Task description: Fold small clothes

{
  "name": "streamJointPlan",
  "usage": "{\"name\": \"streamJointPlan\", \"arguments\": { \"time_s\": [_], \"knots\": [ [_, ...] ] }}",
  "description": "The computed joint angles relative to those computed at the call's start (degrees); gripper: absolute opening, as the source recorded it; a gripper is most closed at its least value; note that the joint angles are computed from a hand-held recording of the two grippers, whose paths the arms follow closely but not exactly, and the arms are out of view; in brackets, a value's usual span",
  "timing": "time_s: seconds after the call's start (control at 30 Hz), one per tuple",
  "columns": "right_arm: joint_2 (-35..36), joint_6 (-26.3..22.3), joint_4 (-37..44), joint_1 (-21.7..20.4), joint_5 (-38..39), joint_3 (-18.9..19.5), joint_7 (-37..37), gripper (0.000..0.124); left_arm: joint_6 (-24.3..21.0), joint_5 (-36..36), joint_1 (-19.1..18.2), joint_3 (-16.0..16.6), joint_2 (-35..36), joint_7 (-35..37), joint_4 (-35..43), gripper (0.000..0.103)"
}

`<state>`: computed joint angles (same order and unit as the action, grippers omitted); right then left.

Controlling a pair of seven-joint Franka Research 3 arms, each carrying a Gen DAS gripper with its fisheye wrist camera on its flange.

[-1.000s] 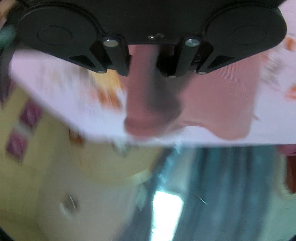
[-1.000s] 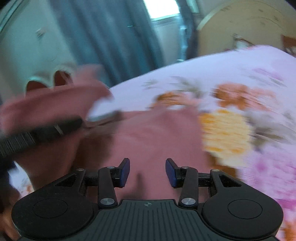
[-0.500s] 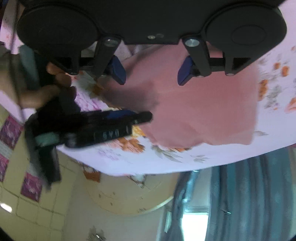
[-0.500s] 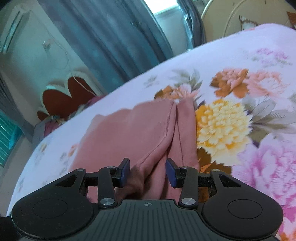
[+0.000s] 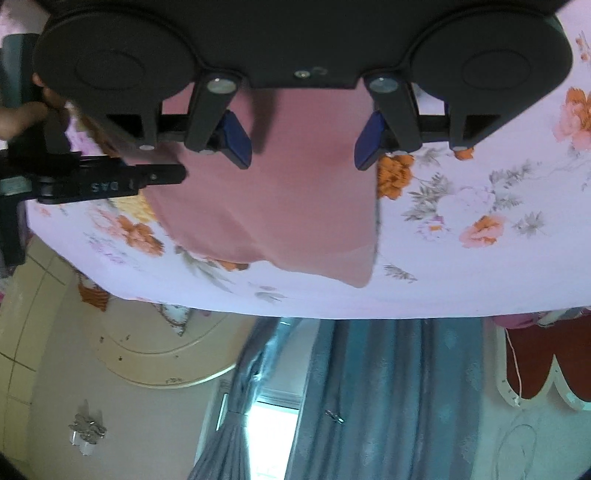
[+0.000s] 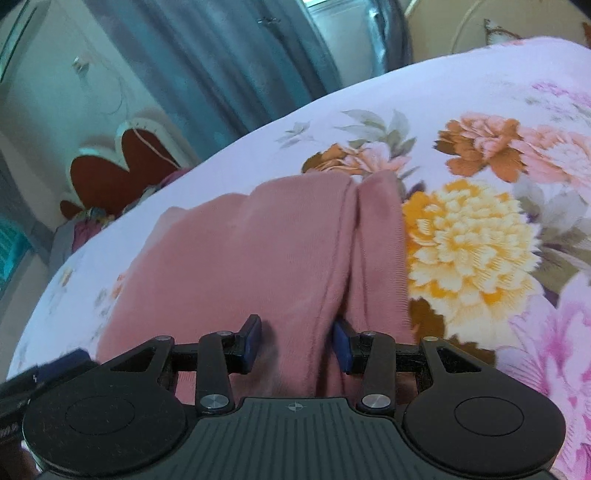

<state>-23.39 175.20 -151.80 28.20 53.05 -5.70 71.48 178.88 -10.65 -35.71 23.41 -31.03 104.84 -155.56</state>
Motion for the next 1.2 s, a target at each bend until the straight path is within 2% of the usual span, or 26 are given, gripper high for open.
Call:
{"name": "streamJointPlan", "arguments": {
  "time_s": [0.07,0.1,0.23,0.37,0.47,0.5,0.53,0.6,0.67,0.77,0.83,0.87,0.93,1.07,1.13,1.17,1.2],
  "knots": [
    [0.84,-0.21,0.26,-2.99,-3.71,3.02,2.69,0.037,-0.44,-0.34,0.02,0.65,0.18,0.14,0.25,0.06],
    [1.44,-0.3,0.43,-4.66,-6.07,4.48,4.26,0.013,-0.28,-0.85,-1.12,1.76,0.68,0.6,0.75,0.06],
    [1.24,-0.26,0.01,-6.17,-10.86,5.63,6.83,0.011,2.06,-1.81,-4.55,4.61,2.6,2.01,2.04,0.061],
    [-0.46,2.12,-1.1,-12.29,-20.03,10.7,11.36,0.008,3.43,-1.6,-8.2,7.54,3.9,2.05,3.21,0.06],
    [-2.93,1.97,-1.86,-14.42,-24.2,10.54,12.56,0.008,4.24,-1.25,-11.19,9.87,3.69,1.63,3.64,0.06],
    [-2.95,1.14,-1.79,-14.02,-25.03,9.45,12.47,0.008,4.19,-1.14,-11.73,10.27,3.89,1.17,3.7,0.06],
    [-2.52,-0.49,-1.59,-13.0,-25.19,7.78,12.29,0.008,4.1,-0.94,-11.7,10.08,4.55,0.64,3.7,0.06],
    [-1.42,-1.74,-2.3,-13.61,-25.58,7.64,14.19,0.008,4.43,0.27,-10.85,8.97,6.31,0.81,3.46,0.06],
    [-1.34,-0.07,-3.46,-12.95,-25.0,7.06,15.5,0.008,5.45,1.9,-9.3,7.24,6.77,0.63,2.86,0.061],
    [-2.24,-0.62,-3.74,-13.1,-26.77,6.57,18.1,0.009,4.42,3.71,-7.9,6.34,6.63,0.02,2.92,0.061],
    [-4.79,-2.55,-3.99,-9.2,-23.39,2.42,14.44,0.009,3.31,3.91,-7.28,6.18,6.26,0.22,3.07,0.062],
    [-6.54,-3.41,-4.64,-9.05,-23.01,2.12,13.99,0.009,2.75,3.63,-7.43,6.52,5.97,0.62,3.13,0.062],
    [-10.36,-5.71,-6.31,-10.11,-22.69,2.72,14.55,0.009,1.91,2.86,-7.13,6.27,5.49,1.36,3.14,0.062],
    [-16.22,-9.34,-9.49,-12.45,-23.4,5.76,18.1,0.011,0.71,2.15,-4.55,3.82,4.36,3.57,2.35,0.062],
    [-18.73,-10.75,-10.84,-13.36,-24.29,6.85,19.66,0.026,-0.15,1.63,-2.86,2.34,3.46,3.98,1.68,0.063],
    [-19.87,-11.37,-11.53,-13.66,-24.77,7.31,20.35,0.039,-0.78,1.25,-2.13,1.78,2.86,4.15,1.33,0.063],
    [-21.08,-11.73,-12.39,-13.88,-25.19,7.82,21.09,0.042,-1.43,0.86,-1.5,1.35,2.19,4.46,0.93,0.063]
  ]
}}
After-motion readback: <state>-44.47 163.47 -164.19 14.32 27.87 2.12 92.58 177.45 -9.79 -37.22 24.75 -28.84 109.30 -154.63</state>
